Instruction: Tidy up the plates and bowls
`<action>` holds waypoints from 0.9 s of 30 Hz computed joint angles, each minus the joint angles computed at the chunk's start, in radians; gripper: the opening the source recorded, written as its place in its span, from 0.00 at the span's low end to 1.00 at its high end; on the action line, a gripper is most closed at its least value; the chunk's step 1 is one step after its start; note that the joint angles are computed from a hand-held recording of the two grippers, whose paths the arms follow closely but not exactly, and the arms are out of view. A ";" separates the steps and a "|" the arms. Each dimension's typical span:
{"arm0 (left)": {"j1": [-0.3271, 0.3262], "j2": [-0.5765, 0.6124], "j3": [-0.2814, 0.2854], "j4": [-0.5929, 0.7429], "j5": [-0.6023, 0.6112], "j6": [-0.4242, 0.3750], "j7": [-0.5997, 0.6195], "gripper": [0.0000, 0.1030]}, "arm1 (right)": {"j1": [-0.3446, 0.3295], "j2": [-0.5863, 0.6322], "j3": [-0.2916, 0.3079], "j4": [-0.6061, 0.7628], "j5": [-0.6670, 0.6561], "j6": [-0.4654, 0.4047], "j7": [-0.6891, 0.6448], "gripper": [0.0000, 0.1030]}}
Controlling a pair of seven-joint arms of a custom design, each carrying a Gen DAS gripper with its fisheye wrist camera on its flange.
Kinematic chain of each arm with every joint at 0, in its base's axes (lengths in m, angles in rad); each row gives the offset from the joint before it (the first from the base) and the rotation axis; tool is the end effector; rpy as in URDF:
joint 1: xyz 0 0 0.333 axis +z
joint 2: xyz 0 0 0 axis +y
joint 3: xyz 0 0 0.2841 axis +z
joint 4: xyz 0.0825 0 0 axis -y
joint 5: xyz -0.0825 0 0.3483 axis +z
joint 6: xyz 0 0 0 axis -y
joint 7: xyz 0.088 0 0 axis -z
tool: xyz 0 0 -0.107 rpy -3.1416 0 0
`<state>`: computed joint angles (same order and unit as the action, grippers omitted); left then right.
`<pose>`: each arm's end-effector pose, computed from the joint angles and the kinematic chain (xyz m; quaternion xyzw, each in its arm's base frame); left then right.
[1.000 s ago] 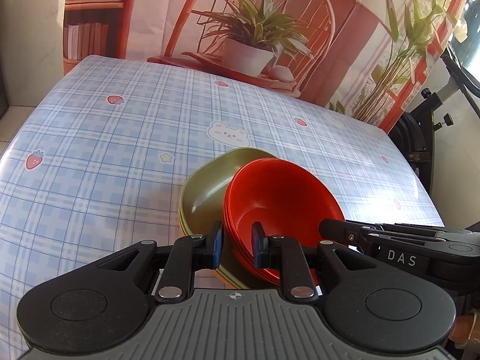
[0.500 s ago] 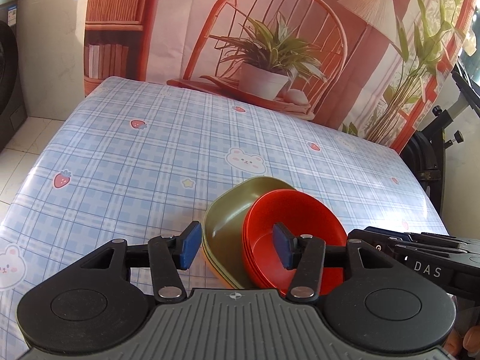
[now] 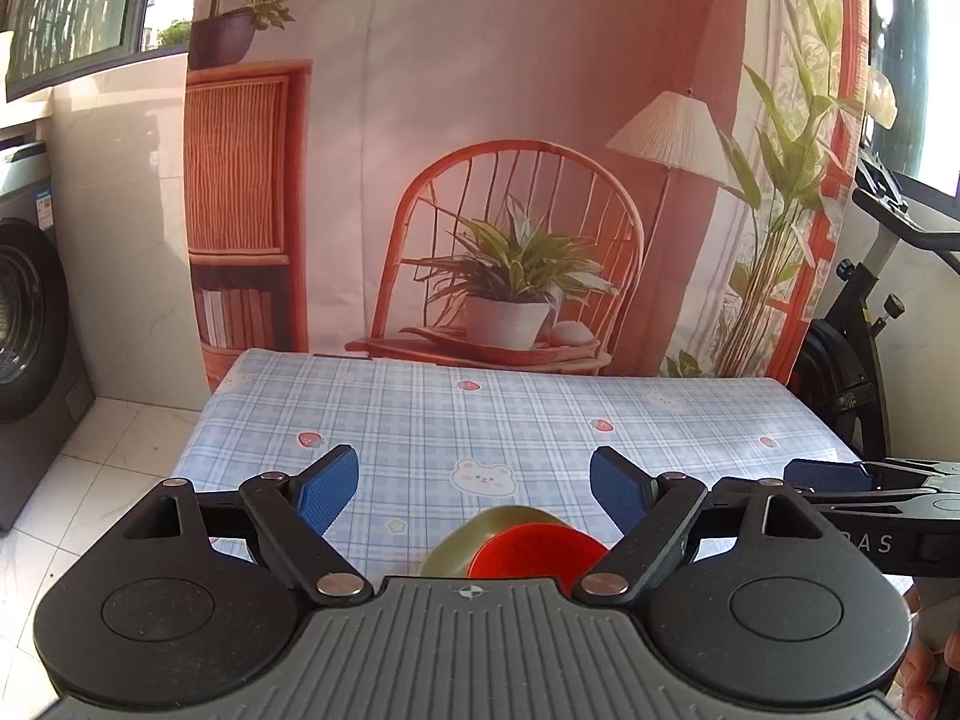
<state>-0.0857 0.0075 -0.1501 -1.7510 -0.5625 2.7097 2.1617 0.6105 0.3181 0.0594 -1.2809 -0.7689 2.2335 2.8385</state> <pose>0.5678 -0.1168 0.6367 -0.4699 0.7333 -0.4311 0.2359 0.5287 0.3826 0.6241 -0.5220 0.7241 -0.2865 0.3482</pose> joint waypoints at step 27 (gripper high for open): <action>0.009 -0.274 -0.100 -0.142 0.241 0.226 -0.255 0.90 | -0.041 -0.385 0.169 -0.246 -0.316 -0.205 0.145 1.00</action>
<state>-0.0764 -0.2667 -0.2505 -1.8930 -0.3215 2.9357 1.9070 0.5699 -0.0667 0.2282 -1.5273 -1.0847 2.0286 2.9839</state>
